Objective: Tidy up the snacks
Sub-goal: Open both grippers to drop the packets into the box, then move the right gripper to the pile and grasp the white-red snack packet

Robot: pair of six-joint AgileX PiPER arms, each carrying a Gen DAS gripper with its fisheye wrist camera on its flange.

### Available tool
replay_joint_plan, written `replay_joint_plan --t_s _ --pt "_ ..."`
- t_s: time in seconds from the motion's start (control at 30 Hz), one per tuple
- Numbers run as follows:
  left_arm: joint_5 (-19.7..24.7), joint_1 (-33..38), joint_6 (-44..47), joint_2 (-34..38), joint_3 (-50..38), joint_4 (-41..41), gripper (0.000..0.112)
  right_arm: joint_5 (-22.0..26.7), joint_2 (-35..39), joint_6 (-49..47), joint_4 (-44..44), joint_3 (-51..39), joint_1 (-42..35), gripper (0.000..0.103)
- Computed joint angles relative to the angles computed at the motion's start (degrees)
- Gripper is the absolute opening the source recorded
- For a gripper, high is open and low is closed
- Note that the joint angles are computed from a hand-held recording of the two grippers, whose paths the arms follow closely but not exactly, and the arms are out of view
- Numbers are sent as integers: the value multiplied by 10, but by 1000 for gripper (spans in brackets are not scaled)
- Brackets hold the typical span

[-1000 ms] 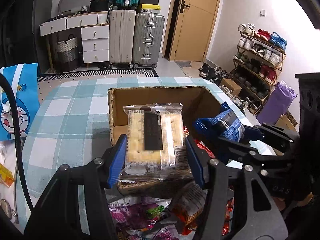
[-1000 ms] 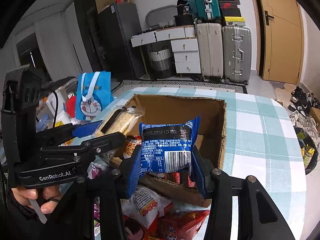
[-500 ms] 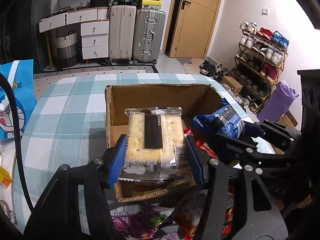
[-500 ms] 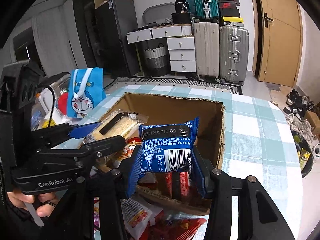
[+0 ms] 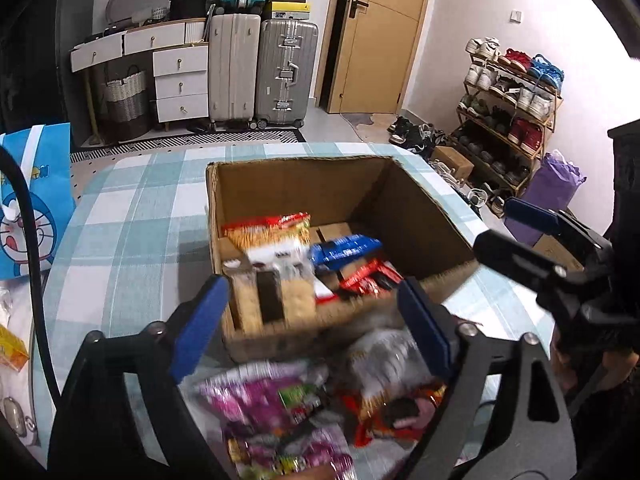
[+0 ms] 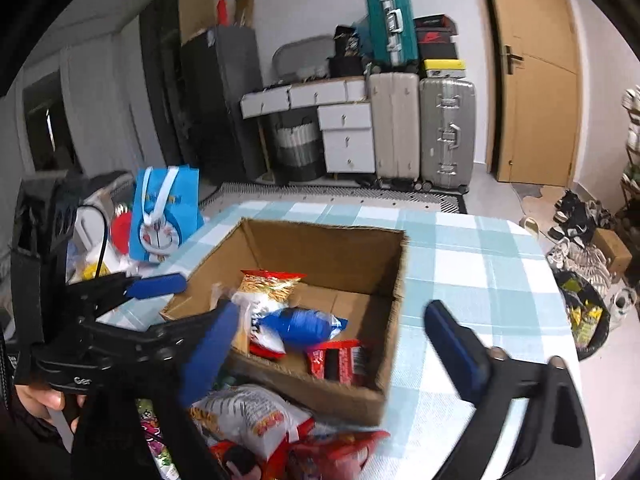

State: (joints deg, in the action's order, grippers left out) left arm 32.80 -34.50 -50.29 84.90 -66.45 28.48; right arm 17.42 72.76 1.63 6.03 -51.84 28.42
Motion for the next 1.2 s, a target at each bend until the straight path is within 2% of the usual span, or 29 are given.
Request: replay_joint_plan --t_s 0.03,0.1,0.17,0.27,0.37,0.43,0.57,0.73,0.9,1.03,1.2 --pt "2 -6 -6 -10 8 1 101 1 -13 8 -8 9 -4 102" --pt "1 -23 -48 -38 33 29 102 5 -38 -44 46 29 -22 102" --pt "3 -39 -77 -66 58 44 102 13 -67 -151 150 56 -52 103" --pt "15 -69 -111 -97 89 65 102 48 -94 -260 249 80 -87 103" --pt "47 -111 -164 -116 109 104 102 56 -126 -321 292 117 -107 103" --pt "54 -130 -184 -134 126 111 102 52 -146 -313 281 138 -110 103" --pt "86 -182 -244 -158 152 146 102 97 -167 -374 334 162 -153 103" --pt "119 -232 -295 -183 182 166 102 99 -194 -328 288 195 -138 103" --pt "116 -248 -312 -201 214 150 102 117 -218 -316 289 222 -128 103" --pt "127 -281 -340 -210 239 147 102 103 -225 -250 238 232 -88 103" --pt "112 -293 -352 -230 267 129 102 94 -216 -217 210 238 -53 103"
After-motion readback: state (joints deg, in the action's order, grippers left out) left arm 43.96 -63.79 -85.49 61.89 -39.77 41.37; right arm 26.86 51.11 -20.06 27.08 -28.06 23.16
